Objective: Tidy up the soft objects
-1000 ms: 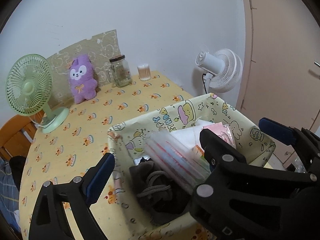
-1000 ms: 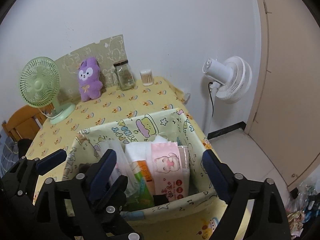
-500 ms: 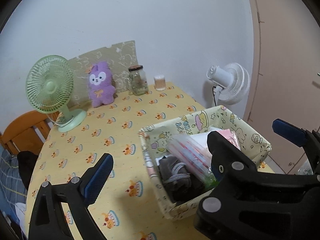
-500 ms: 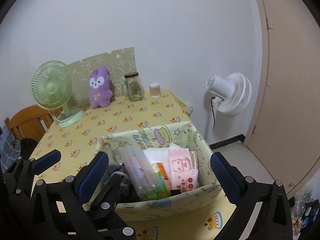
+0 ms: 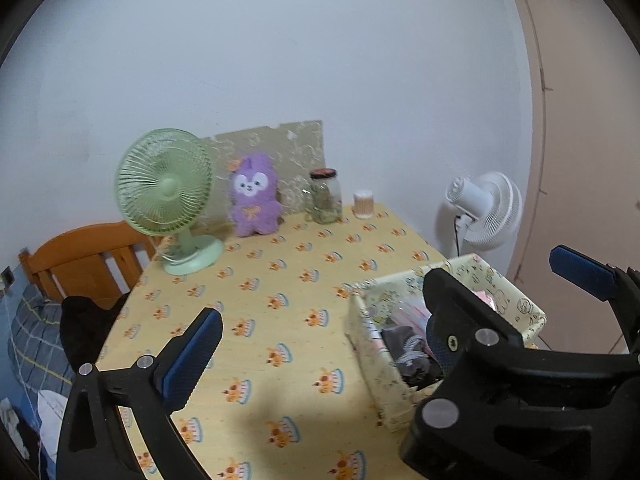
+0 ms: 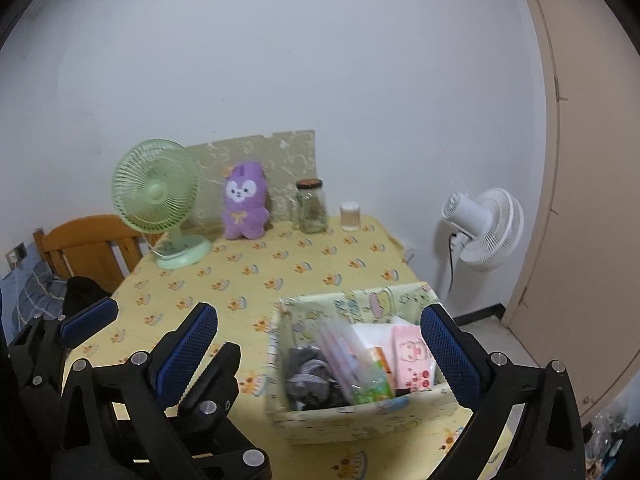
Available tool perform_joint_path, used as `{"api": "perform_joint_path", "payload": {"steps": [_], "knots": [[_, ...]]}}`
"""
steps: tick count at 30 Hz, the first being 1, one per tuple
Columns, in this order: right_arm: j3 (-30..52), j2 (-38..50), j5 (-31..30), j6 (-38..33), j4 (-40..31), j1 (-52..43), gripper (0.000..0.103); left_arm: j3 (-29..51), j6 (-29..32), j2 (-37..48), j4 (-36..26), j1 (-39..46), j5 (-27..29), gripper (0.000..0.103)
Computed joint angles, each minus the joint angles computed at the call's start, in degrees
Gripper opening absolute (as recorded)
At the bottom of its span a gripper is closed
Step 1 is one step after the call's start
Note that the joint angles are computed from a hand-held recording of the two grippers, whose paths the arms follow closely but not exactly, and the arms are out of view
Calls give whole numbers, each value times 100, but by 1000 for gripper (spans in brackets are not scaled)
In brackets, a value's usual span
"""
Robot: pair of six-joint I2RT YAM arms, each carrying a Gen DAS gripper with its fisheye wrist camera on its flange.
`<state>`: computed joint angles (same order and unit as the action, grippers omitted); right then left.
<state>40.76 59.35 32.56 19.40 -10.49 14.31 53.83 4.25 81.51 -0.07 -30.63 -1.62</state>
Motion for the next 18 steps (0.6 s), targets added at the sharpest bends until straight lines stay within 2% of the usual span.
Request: {"api": "perform_joint_path", "payload": {"steps": [6, 18], "knots": [[299, 68, 453, 32, -128, 614, 103, -176, -14, -484, -51, 451, 188, 103], [570, 139, 932, 203, -166, 1357, 103, -432, -238, -1038, -104, 1380, 623, 103]]}}
